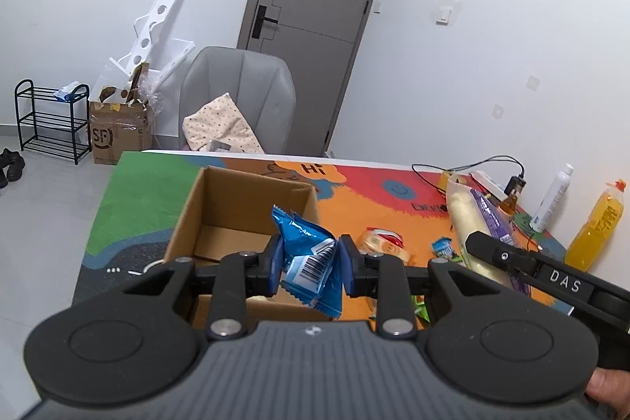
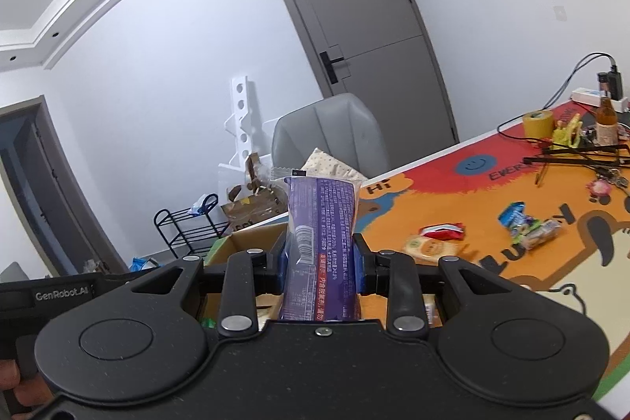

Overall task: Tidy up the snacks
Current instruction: 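Carry both snacks into the cardboard box and open both tools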

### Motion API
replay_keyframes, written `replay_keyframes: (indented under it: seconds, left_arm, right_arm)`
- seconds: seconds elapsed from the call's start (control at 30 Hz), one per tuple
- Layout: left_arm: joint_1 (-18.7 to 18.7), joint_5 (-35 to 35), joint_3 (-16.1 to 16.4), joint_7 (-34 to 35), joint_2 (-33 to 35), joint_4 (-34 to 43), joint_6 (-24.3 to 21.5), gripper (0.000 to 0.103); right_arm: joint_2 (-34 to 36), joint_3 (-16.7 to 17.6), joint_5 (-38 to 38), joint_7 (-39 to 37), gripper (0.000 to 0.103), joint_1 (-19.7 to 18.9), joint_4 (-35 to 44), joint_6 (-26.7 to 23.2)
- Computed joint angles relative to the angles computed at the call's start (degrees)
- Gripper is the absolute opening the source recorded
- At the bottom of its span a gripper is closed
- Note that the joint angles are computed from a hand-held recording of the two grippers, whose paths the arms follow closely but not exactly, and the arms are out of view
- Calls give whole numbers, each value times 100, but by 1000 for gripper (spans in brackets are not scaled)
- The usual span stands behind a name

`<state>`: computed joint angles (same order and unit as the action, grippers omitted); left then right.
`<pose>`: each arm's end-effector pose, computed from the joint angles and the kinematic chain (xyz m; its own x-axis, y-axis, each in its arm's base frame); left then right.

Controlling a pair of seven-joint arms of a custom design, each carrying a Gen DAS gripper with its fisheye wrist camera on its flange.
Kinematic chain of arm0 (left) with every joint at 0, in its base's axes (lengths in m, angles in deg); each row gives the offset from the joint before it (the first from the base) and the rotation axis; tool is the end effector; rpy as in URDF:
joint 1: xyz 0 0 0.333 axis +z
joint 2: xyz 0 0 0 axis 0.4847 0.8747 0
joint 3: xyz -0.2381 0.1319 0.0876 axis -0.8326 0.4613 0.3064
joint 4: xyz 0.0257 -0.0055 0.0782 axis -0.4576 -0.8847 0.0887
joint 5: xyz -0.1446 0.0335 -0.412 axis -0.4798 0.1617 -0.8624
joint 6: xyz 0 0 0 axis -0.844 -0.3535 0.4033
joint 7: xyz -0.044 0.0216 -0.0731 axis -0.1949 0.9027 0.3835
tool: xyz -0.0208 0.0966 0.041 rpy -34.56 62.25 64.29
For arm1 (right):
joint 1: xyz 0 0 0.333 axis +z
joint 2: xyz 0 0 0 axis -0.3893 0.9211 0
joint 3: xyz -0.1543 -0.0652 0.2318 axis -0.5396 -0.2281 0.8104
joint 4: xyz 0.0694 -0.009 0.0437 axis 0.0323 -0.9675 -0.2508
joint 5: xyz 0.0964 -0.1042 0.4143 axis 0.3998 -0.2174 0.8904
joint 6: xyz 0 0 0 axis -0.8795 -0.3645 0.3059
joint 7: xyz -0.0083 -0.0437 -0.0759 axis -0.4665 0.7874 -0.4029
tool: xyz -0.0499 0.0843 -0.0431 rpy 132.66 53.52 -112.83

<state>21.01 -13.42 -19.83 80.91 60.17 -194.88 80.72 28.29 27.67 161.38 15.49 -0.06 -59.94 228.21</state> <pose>0.5343 -0.2642 0.6091 -0.0865 -0.9656 0.2451 -0.4924 -0.1724 -0.8531 0.5611 0.1599 0.5433 0.2447 -0.9212 -0.3025 -0.3910 0.1917 -0.9002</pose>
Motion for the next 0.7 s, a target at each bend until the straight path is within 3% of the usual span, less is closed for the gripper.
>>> replay_keyframes:
  seconds: [0.37, 0.7]
  left_arm:
    - [113, -292, 227, 201, 77, -125, 239, 28]
    - [84, -814, 392, 713, 750, 366, 330, 29]
  right_arm:
    - [544, 175, -2023, 1751, 29, -63, 253, -313]
    - [1177, 435, -3235, 2945, 29, -326, 779, -516]
